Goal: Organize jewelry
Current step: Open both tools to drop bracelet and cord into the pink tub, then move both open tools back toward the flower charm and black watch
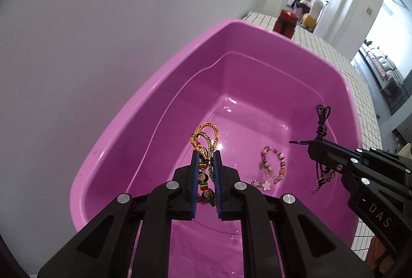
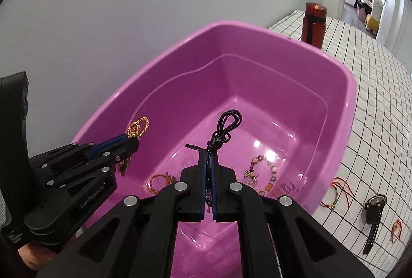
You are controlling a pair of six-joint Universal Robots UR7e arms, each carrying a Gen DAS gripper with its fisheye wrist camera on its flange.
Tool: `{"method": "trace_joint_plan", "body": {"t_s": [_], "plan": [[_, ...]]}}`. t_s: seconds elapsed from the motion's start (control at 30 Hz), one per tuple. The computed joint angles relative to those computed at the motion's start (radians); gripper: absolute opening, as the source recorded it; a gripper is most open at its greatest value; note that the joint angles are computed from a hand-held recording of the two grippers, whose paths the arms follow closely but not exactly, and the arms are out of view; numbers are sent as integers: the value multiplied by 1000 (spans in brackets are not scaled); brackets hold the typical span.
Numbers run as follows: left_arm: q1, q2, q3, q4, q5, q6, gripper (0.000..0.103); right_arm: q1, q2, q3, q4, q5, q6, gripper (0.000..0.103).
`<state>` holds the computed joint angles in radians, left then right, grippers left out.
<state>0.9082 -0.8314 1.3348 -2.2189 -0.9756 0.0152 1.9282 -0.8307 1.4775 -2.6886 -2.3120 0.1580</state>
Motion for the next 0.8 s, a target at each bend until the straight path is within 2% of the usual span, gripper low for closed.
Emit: {"method": "trace_joint_plan", "body": {"t_s": [0.03, 0.07, 0.1, 0.13, 0.17, 0.2, 0.27, 0.47, 0.6, 0.8], "plan": [[4, 3, -2, 7, 1, -6, 11, -1, 3, -6, 15, -2, 7, 4], [4, 6, -9, 20, 5, -11, 12, -2, 8, -13, 25, -6, 11, 9], [3, 6, -9, 25, 9, -9, 22, -2, 8, -18, 36, -15, 16, 20], [2, 4, -8, 25, 14, -6, 30, -4, 9, -24, 45, -25, 15, 27], [-1, 0, -2, 10, 27, -2, 48, -4, 9, -24, 40, -38, 12, 38], [-5, -7, 10, -14, 38, -1, 69, -2, 5, -12, 27, -49, 10, 43], [-13, -25, 34, -67, 52, 1, 85, 3, 0, -7, 12, -75, 12, 49], [-17, -37, 34, -60, 66, -12, 89, 8, -30, 23, 2, -86, 44, 58], [-17, -51, 47, -56, 62, -34, 92, 15, -47, 58, -11, -72, 74, 58], [-29, -61, 66, -69, 81, -16, 94, 31, -64, 99, -62, -81, 74, 60]]}}
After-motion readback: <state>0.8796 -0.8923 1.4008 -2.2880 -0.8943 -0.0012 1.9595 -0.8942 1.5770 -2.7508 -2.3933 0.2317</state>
